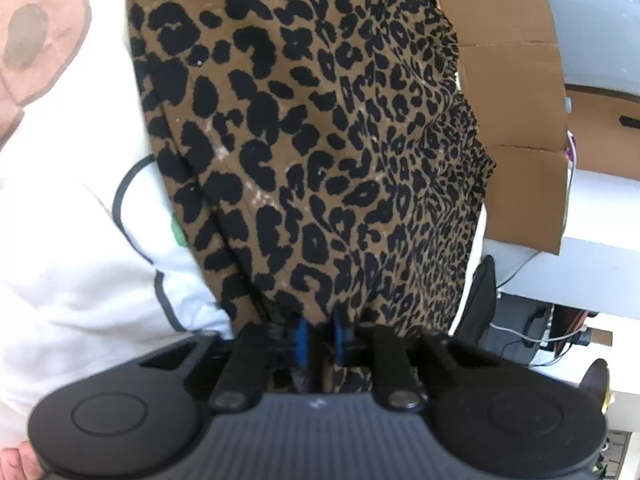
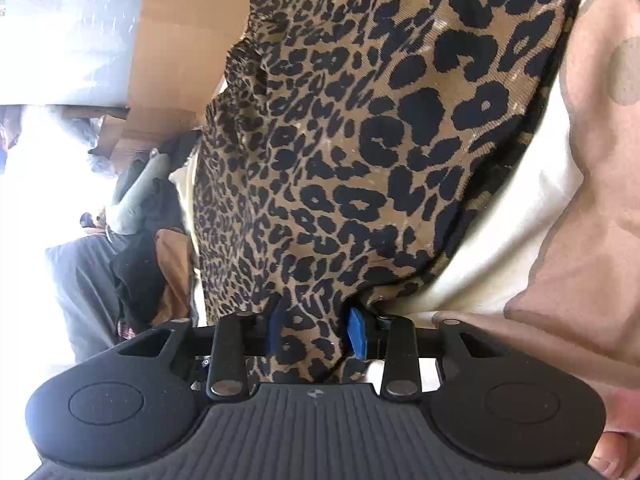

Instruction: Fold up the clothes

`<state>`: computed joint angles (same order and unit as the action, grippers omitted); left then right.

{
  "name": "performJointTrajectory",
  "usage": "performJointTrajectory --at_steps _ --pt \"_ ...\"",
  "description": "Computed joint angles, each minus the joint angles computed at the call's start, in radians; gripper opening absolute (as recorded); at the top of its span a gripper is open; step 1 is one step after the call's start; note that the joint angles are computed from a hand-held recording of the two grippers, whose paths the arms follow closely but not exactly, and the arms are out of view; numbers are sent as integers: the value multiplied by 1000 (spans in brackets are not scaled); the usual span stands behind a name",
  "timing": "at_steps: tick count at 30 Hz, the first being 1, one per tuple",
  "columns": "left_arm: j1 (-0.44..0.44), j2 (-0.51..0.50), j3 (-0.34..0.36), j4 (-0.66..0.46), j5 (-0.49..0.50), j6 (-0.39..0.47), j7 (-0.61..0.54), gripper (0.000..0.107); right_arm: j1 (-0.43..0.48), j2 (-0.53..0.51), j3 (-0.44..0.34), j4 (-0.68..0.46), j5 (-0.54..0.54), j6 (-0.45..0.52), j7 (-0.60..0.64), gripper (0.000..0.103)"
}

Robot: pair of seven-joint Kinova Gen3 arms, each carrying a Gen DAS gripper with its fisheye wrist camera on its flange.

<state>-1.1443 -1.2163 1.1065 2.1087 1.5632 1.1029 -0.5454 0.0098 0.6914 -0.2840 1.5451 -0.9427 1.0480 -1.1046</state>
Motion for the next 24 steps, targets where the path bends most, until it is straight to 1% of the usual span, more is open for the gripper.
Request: performJointTrajectory --at_steps 1,2,8,15,18,21,22,24 --pt "-7 11 5 -12 -16 13 1 2 -6 -1 5 -4 12 1 -3 2" --pt "-8 14 6 -20 -30 18 7 1 -10 -3 7 -5 22 3 -4 0" --pt "-7 41 17 -48 -80 35 -11 1 -17 -14 18 -3 68 12 -10 0" --pt "-18 71 36 -56 -96 41 -57 1 -13 -30 31 6 100 37 -16 0" --pt "-38 91 55 -57 -92 56 -110 2 -19 -34 42 3 124 45 -28 0" --pt "-71 126 64 -69 -99 84 -191 4 -57 -33 64 -53 206 86 -72 0" --pt "-77 138 61 -77 -113 93 -210 7 -69 -35 68 -77 234 105 -84 0" --pt "-84 165 49 -98 -157 107 -240 23 -82 -45 70 -112 274 131 -90 1"
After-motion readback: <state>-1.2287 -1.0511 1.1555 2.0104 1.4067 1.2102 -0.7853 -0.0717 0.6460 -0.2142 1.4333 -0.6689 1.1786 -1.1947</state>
